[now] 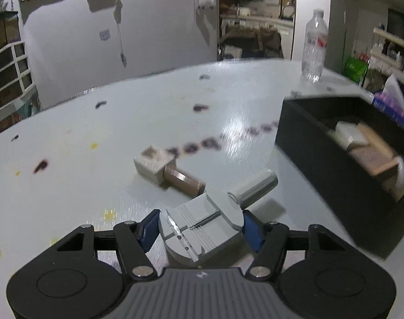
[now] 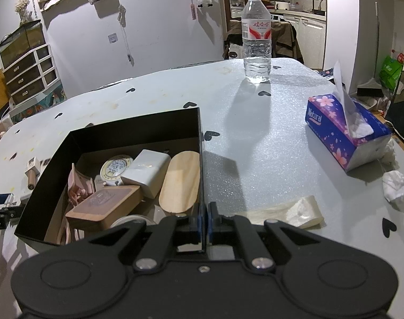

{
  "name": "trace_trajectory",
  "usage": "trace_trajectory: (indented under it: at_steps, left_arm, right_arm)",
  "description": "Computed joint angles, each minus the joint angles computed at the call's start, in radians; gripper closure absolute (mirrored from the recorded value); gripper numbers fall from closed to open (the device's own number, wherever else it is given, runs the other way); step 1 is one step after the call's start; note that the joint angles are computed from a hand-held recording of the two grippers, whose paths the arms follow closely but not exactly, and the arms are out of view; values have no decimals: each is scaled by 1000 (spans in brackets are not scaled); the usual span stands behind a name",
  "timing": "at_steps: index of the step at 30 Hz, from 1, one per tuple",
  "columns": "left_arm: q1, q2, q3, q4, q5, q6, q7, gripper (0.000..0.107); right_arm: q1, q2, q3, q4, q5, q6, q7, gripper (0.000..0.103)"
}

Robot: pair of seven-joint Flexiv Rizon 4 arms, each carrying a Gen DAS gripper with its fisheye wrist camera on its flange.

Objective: Organize rigid objects
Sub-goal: 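Grasp the white watch-band tool with the left tool and lift it, then carry the white watch-band tool into the black box and release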

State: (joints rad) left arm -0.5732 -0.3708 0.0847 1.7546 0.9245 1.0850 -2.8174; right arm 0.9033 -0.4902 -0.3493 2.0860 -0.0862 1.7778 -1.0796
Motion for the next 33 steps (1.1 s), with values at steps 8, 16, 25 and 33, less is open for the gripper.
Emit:
trace_trajectory:
  at_steps: [8,16,25,33]
  left_arm:
    - [-17,-4,-2,-100,131,95,-59,42]
    - [10,-175,-36,-300,-1,204,196,42]
    - [43,-357,-103,-483,-229,171,536,42]
    - [10,-374,-53,-486,-379,108,644,32]
  right_arm:
    - [2,-1,-2,0,2,1,0,98]
    - [9,-2,-5,1,11,8,-3,98]
    - [-4,-3,12,-1,24,14,-9,97]
    - [-11,-2,20,-1,25,15,-13,97]
